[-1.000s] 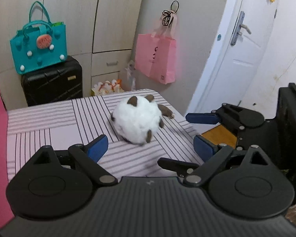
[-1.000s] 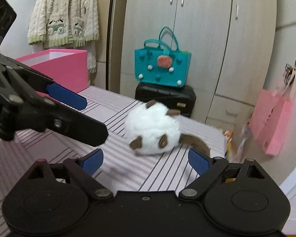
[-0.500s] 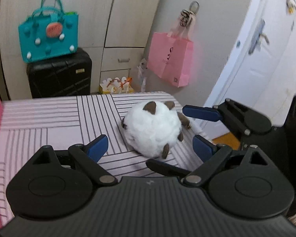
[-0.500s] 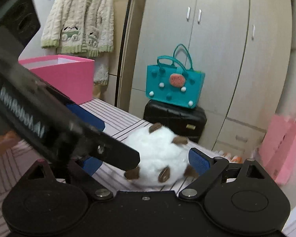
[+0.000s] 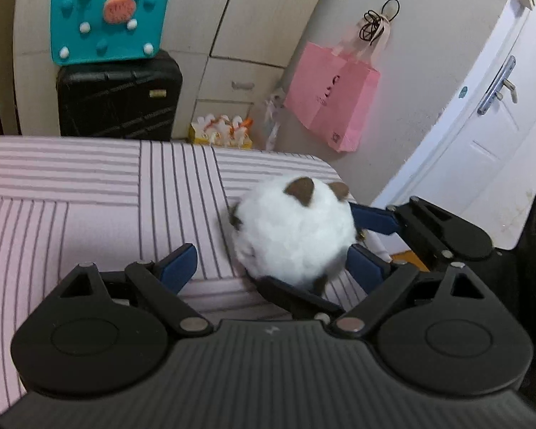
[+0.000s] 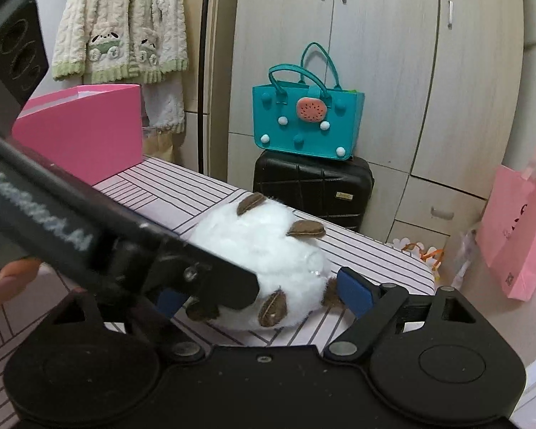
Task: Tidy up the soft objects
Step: 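Close both tools on the white plush toy with brown ears, then lift the white plush toy with both tools and carry it over the pink box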
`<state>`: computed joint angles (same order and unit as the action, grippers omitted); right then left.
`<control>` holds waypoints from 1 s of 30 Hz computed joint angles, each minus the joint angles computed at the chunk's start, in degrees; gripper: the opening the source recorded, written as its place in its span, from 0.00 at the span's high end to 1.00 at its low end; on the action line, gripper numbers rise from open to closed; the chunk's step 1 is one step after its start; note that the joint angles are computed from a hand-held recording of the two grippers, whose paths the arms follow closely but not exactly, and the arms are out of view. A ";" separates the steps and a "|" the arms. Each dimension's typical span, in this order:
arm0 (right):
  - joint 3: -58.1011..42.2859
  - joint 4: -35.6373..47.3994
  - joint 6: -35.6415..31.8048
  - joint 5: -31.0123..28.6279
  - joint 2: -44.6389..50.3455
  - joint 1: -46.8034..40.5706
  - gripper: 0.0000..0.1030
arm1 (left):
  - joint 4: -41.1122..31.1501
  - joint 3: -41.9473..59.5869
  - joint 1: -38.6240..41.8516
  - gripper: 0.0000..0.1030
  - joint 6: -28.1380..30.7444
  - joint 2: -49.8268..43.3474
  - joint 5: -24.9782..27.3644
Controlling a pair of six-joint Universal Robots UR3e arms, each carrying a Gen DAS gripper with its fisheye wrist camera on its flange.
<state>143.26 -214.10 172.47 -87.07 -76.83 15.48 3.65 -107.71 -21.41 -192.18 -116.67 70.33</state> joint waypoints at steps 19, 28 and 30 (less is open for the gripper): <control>-0.28 5.08 3.38 -2.13 -3.56 4.30 0.26 | 2.35 -3.01 -0.14 0.40 4.30 1.62 -1.44; -0.44 15.23 12.94 -0.61 -10.85 7.70 0.26 | -7.82 -8.27 1.74 0.41 6.05 11.58 -2.67; -0.86 18.26 16.01 0.41 -12.43 8.50 0.26 | -10.38 -10.44 3.31 0.41 6.42 14.49 -4.36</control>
